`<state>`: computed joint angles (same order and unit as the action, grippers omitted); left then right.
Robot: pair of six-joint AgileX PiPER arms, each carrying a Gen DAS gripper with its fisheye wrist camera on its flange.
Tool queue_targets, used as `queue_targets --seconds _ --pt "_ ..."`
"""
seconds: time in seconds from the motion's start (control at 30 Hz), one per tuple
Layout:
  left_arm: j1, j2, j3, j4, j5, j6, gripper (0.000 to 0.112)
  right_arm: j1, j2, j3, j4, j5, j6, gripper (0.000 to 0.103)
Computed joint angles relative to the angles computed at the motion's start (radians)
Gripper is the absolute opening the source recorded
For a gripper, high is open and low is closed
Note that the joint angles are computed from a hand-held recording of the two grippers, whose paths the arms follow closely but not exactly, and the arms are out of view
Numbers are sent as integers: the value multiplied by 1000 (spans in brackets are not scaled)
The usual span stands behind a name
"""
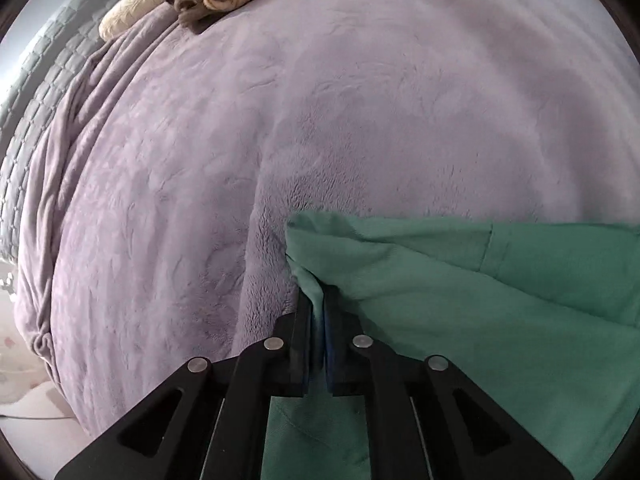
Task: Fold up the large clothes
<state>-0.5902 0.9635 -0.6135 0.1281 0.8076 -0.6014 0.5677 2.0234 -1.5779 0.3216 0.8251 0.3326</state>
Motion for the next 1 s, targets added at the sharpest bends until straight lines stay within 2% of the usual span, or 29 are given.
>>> queue_targets --seconds 0.03,0.07,0.1,0.13,0.2,0.3,0.37,0.43,0.5,0.57,0.63,0.7,0.77,0.83,0.93,1.0 --pt "-16 8 -30 8 -10 1 6 -24 -33 42 72 -16 -53 12" --pt "-19 20 -55 2 -16 7 6 -53 -80 95 151 -27 -112 26" --pt "-1 37 -78 -31 -32 44 6 -68 -124 134 189 -36 -137 46" --pt "15 64 -111 -74 -55 83 6 -85 -174 180 212 -50 -157 50" --pt "17 109 -159 -108 -82 113 6 -121 -284 270 220 -59 -172 50" --pt "-37 230 -224 -136 -132 130 6 -172 -446 406 140 -50 -101 50" --pt "-100 323 -236 -31 -163 36 6 -222 -582 535 76 -37 -54 48" --pt "-95 389 -215 32 -168 -19 6 -261 -667 620 14 -21 -27 47" --pt "-27 396 -156 -13 -183 33 6 -356 -775 749 -13 11 -44 47" --pt "76 374 -90 -145 -242 179 6 -483 -834 866 32 26 -127 45" --pt "118 351 -85 -134 -209 200 6 -683 -910 1007 163 27 -309 0" --pt "133 352 -110 -45 -138 140 6 -883 -960 1063 271 99 -478 0" --pt "180 332 -123 -84 -78 180 6 -1019 -1007 1075 300 196 -545 0" --pt "160 300 -131 -27 -33 146 6 -1043 -1056 1056 265 273 -541 3" --pt "49 242 -140 105 45 5 6 -1029 -1106 1040 280 340 -543 7" --pt "-31 206 -142 139 86 -94 6 -902 -1113 1023 326 297 -503 7"
